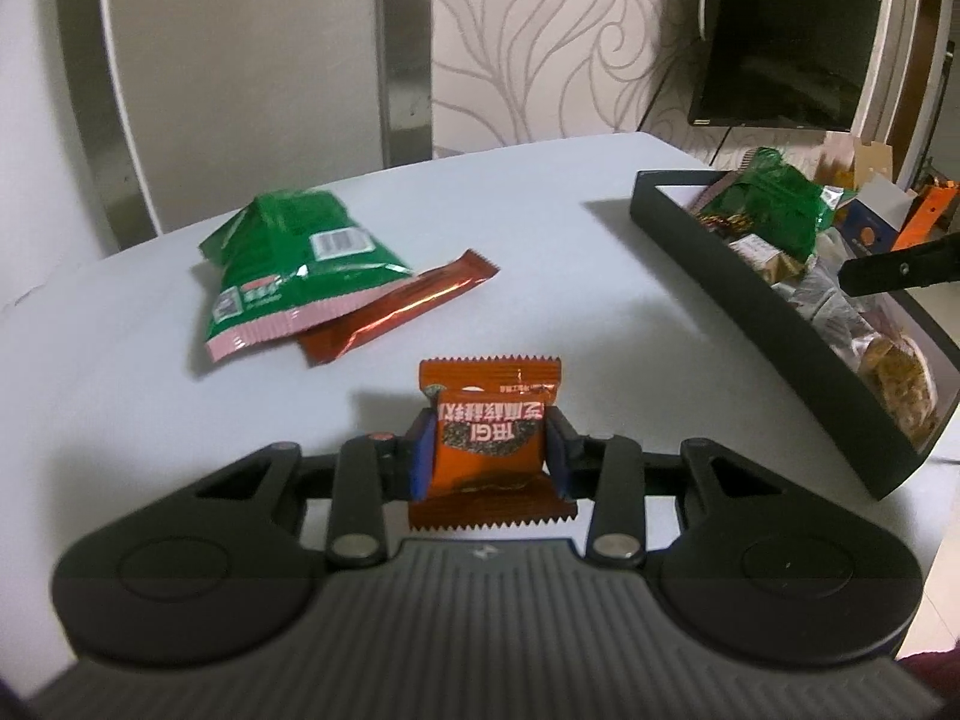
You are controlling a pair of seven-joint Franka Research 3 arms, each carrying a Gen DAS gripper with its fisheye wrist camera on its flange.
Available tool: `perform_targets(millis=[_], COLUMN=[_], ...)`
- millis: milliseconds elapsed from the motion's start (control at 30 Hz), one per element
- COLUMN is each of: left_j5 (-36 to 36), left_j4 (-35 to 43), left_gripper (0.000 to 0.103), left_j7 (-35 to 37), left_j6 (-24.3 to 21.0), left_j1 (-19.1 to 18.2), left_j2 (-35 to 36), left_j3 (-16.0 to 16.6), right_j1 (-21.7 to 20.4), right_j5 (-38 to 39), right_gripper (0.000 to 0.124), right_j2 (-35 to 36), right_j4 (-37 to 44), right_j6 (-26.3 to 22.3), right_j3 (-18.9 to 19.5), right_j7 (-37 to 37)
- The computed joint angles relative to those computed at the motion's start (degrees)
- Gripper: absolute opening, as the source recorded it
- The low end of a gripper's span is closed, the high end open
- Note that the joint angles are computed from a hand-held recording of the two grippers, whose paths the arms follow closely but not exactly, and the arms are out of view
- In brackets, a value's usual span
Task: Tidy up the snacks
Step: 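Carry both candies over the grey box and open both grippers inside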
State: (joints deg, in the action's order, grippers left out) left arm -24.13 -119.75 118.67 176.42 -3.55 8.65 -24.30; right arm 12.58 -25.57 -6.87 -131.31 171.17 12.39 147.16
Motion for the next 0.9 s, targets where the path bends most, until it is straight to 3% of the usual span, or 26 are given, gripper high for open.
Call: perform_targets(millis=[267, 500, 767, 900], left_j5=[3.34, 5.48, 6.77, 11.06], left_j4=[1.29, 4.16, 12.49, 18.63], left_gripper=[0.04, 0.04, 0.04, 0.04], left_j7=[-2.74, -3.19, 0.31, -0.07], left_j6=[-0.27, -0.99, -2.77, -3.69], left_j1=[-1.44, -2.09, -1.94, -4.51], left_j2=[0.38, 1.77, 7.45, 12.26], left_j3=[0.34, -0.54, -5.29, -6.05], right_j1=[-5.38, -4.05, -2.62, -3.77], right_j5=[-7.75, -12.62, -13.18, -13.32], right_gripper=[0.017, 0.017, 0.018, 0.024], right_j2=[-3.64, -2.8, -3.52, -7.07], right_j4=[-3.52, -3.09, -3.44, -6.31], right_j6=[-4.92, -8.68, -9.99, -8.25], right_j3=[2.24, 1.48, 0.04, 0.52], right_j7=[5.35, 5.81, 6.4, 9.65])
